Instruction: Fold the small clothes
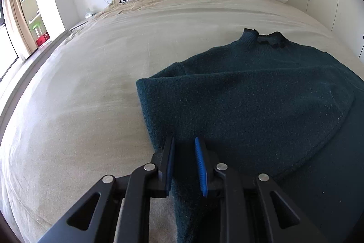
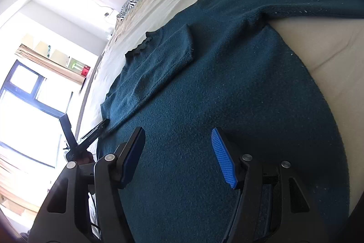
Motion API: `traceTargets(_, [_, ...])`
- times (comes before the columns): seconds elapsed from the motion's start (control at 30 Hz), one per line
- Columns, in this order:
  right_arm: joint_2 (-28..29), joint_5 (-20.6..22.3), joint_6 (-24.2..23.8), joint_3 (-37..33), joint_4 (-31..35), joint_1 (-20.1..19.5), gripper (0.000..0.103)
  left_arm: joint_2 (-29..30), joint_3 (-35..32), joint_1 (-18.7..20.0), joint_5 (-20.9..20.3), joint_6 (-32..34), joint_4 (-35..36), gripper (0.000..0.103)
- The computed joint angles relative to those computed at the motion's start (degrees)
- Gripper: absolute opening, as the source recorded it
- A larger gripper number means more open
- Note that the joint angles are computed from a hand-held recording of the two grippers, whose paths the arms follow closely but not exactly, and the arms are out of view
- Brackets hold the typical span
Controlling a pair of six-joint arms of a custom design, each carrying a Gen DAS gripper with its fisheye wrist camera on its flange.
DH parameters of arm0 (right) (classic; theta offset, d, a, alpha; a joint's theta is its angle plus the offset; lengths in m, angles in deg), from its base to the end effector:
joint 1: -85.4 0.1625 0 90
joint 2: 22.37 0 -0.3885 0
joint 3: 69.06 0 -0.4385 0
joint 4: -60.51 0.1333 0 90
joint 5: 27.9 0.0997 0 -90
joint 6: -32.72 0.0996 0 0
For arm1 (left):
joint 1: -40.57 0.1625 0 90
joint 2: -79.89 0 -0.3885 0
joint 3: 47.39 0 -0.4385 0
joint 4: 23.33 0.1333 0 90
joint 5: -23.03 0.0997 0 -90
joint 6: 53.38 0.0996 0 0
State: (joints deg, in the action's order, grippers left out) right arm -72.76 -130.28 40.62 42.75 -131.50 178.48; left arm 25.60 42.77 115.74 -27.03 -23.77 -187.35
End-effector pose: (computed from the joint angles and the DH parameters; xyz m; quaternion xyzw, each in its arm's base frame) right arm 0.1438 -0.5896 0.0677 -0.0766 -0.9301 0.3529 0.0677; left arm 0.0095 -0.7346 0.2226 0.2326 0.8645 -0.2631 0.3596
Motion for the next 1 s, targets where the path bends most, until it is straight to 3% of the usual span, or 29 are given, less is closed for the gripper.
traceTargets(0.1, [-1.10,-0.17,0.47,1.80,-1.72,-0.32,0.059,-0.54,-0.11,0.24,-0.87,-1.39,0.66,0.023])
traceTargets(0.23, [-2.82,-0.92,-0.39,4.03,-3.30,-0.10,0.059,-1.31,1.77,-1.89,2.71,0.06,-2.92,0.023])
traceTargets(0.33, [-5.34,1.25,-1.35,6.59,-5.22,-0.75,0.059,-4.25,2.93,-2.50,-4.33,-3.43,-1.29,0.027])
traceTargets(0.4, [-7.52,2.48,-2.35,8.22,-6.73,-1.52,0.060,-4.65,1.01,-1.95,-10.93,-6.98,3.50,0.042])
traceTargets(0.47, [-9.56,3.14,-2.13,9.47,-9.65,-2.59,0.062,-3.71,-2.34,-0.76,-17.00,-12.09,8.93,0.047])
traceTargets(0.57, [-13.37,7.54,1.93,12.46,-16.40,-6.75,0.068,-0.50,-7.80,0.98,-22.01,-19.99,15.67,0.049])
traceTargets(0.63, [-16.19,8.19,5.69,13.90,-18.86,-9.95,0.068,1.67,-10.58,2.06,-22.06,-24.44,19.13,0.049])
traceTargets(0.67, [-17.40,8.60,7.82,14.60,-19.92,-11.83,0.068,2.75,-11.53,2.33,-20.77,-24.87,20.74,0.048])
traceTargets(0.8, [-22.02,8.16,20.32,16.98,-20.62,-19.88,0.068,3.05,-8.30,1.45,-17.02,-17.50,15.48,0.047])
traceTargets(0.87, [-22.95,10.87,23.30,17.64,-23.93,-23.30,0.068,3.29,-8.43,1.21,-16.33,-17.65,15.67,0.047])
traceTargets(1.0, [-23.21,8.86,28.59,16.18,-28.00,-26.01,0.068,3.60,-9.21,1.69,-17.80,-19.21,16.24,0.047])
